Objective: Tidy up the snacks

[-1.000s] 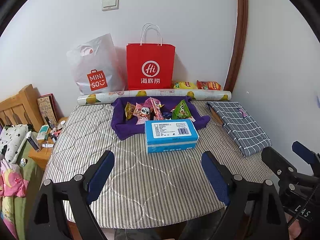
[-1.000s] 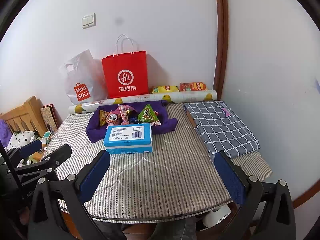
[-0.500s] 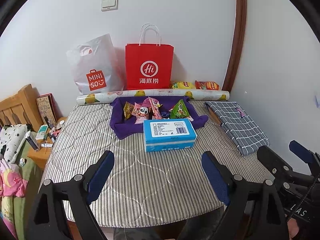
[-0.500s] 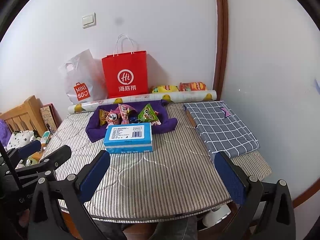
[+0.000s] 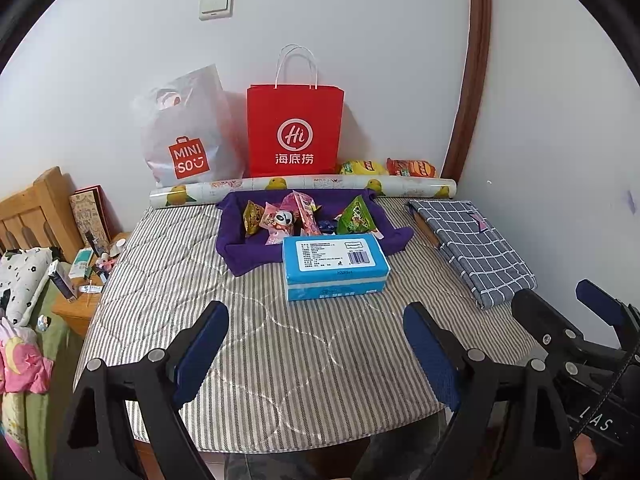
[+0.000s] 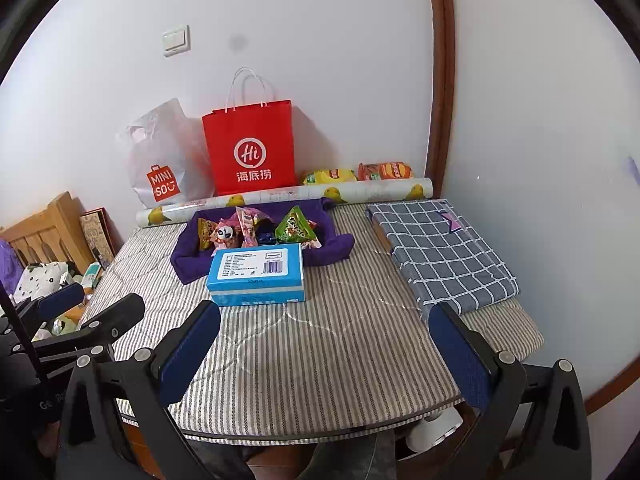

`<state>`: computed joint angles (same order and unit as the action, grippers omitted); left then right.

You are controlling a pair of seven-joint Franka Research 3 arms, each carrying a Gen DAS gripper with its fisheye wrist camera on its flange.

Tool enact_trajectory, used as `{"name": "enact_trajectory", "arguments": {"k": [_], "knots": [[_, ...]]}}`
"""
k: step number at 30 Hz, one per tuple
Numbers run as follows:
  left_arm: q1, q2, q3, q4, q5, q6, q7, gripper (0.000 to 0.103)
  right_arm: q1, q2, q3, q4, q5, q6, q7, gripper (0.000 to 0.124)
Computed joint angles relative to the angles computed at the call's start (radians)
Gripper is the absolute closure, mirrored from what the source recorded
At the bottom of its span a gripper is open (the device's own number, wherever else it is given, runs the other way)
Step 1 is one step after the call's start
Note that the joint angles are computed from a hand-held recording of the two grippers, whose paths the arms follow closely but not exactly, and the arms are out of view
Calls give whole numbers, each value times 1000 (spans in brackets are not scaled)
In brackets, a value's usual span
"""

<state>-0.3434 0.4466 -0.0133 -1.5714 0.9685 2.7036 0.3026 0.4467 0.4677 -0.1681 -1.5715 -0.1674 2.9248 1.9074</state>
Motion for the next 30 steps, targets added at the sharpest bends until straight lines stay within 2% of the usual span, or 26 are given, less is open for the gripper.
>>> {"name": "enact_trajectory", "arguments": {"k": [30], "knots": [[-6,-4,5,-1,17,5,-10,14,0,-12,-3,-14,9,14,-6,22]]}}
